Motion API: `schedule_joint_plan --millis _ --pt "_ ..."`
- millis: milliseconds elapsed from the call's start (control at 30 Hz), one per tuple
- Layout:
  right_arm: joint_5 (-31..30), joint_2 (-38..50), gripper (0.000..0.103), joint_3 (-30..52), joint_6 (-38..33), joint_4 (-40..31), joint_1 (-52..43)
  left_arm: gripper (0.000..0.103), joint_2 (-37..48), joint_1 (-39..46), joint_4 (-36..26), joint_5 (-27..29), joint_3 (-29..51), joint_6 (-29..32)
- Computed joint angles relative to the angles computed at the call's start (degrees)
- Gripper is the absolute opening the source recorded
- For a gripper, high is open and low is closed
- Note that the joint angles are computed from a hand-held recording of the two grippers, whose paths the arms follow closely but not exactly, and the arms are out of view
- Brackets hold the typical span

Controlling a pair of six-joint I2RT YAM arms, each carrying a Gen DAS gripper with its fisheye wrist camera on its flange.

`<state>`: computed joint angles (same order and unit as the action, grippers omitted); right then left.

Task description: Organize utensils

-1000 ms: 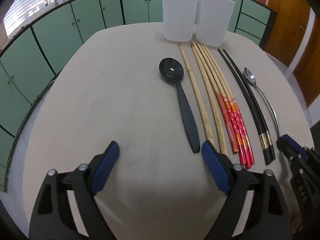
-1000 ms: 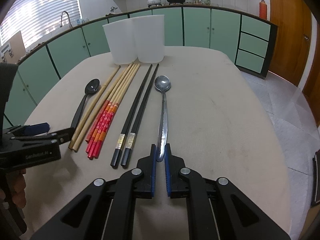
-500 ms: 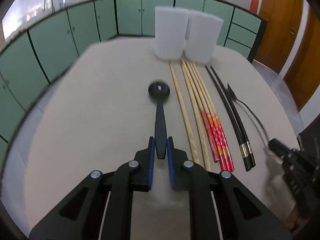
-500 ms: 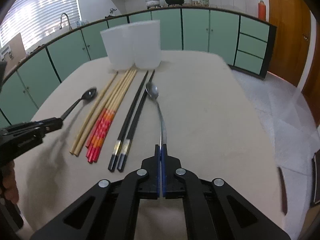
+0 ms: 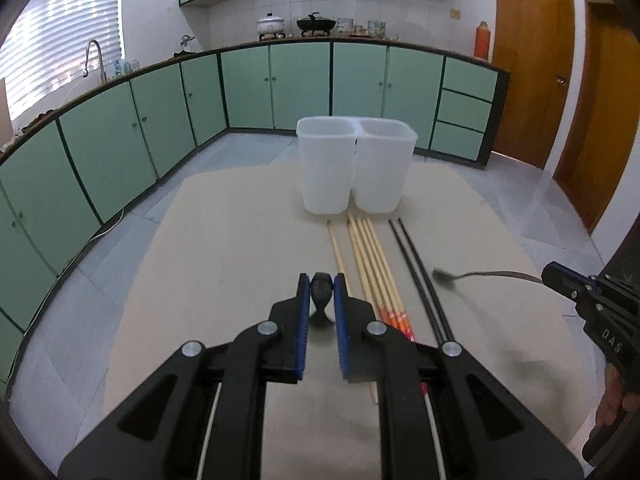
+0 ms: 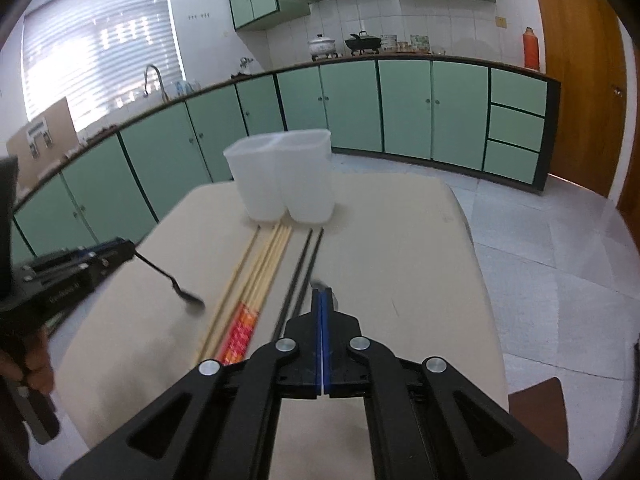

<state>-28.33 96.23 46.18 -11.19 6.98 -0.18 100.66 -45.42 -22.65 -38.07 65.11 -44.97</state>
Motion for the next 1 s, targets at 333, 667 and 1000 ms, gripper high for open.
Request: schedule_joint_plan --millis 333,667,1000 --pt "-5.0 2.2 0.0 10.0 -2.4 -8.8 -0.8 0.011 -0.2 2.5 1.8 2.7 1.7 3.6" --pt "1.5 7.1 0.032 -2.0 -7.4 -2.3 -2.5 0.011 -1.2 0.8 5.0 2.3 -3.6 -0.6" --pt "4.4 13.9 0.026 -6.5 -8.2 10.9 -2.6 0.011 -1.1 -0.6 5.0 0.8 -4.1 -2.0"
